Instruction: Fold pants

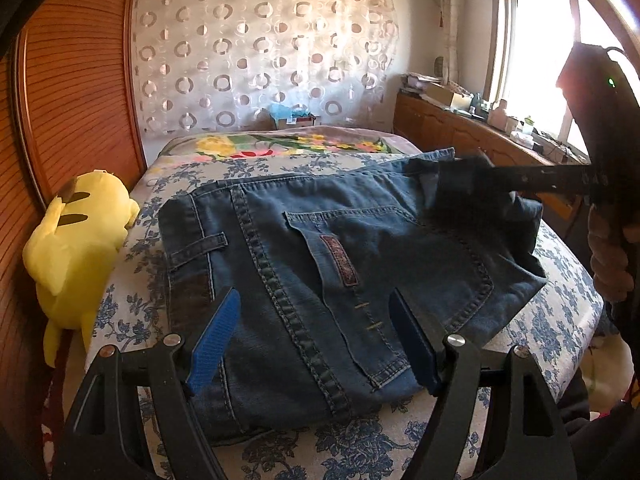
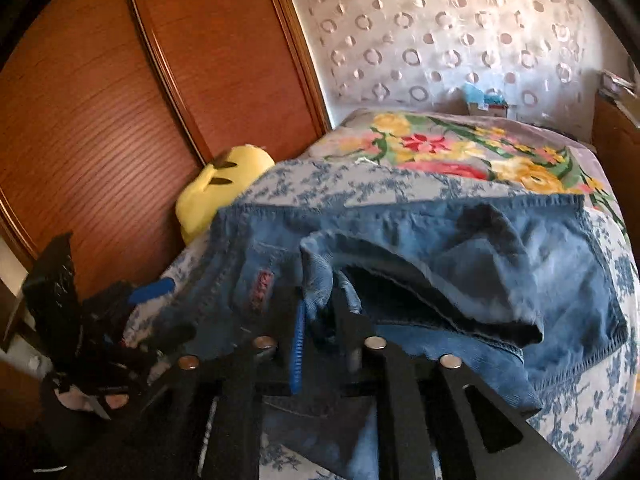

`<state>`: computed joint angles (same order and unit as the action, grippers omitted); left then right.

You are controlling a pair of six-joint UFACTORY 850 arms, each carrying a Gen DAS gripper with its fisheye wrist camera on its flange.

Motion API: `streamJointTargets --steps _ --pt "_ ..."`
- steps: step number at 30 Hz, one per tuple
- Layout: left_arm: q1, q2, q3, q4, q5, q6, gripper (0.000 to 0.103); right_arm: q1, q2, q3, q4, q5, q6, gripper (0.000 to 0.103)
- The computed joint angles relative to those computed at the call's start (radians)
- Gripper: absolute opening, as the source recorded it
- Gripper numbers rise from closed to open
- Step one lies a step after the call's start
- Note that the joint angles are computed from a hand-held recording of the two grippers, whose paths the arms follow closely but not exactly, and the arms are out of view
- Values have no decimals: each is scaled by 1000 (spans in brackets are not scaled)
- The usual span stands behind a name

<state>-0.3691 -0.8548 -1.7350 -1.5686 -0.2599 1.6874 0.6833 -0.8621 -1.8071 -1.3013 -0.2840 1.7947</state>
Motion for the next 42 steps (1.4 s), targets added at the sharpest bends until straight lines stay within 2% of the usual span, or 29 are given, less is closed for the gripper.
streamJointTargets --steps 2,4,9,16,25,32,33,34,35,36,38,42 --pt "-4 -6 -10 30 -4 -28 77 0 18 19 -16 -23 19 32" --pt "-8 -10 -18 56 -10 -47 77 0 49 58 -80 -47 87 39" --pt "-26 -36 -72 151 -32 -124 77 12 98 126 -141 -142 183 40" --pt "-53 -92 -174 326 -105 -297 77 15 100 147 -27 -237 100 40" --pt "-86 -150 -272 474 -182 -440 74 -3 70 78 129 -209 -59 40" --pt "-99 -222 -386 647 -245 -621 45 -15 51 49 239 -137 -165 40" --pt "-100 -226 -392 652 -251 -626 38 -19 51 49 246 -128 -170 37" --pt "-101 -228 -393 650 -260 -620 34 -25 59 63 221 -113 -145 18" --pt "-100 -226 -389 645 -269 -615 28 -28 60 66 199 -107 -127 10" --pt "-100 -222 -384 637 -269 -607 19 -25 67 72 158 -111 -92 10" --pt "-103 -195 -337 590 -245 -543 10 -27 76 86 76 -104 -20 5" --pt "-96 -123 -230 441 -210 -392 5 -15 88 84 -66 -105 58 2"
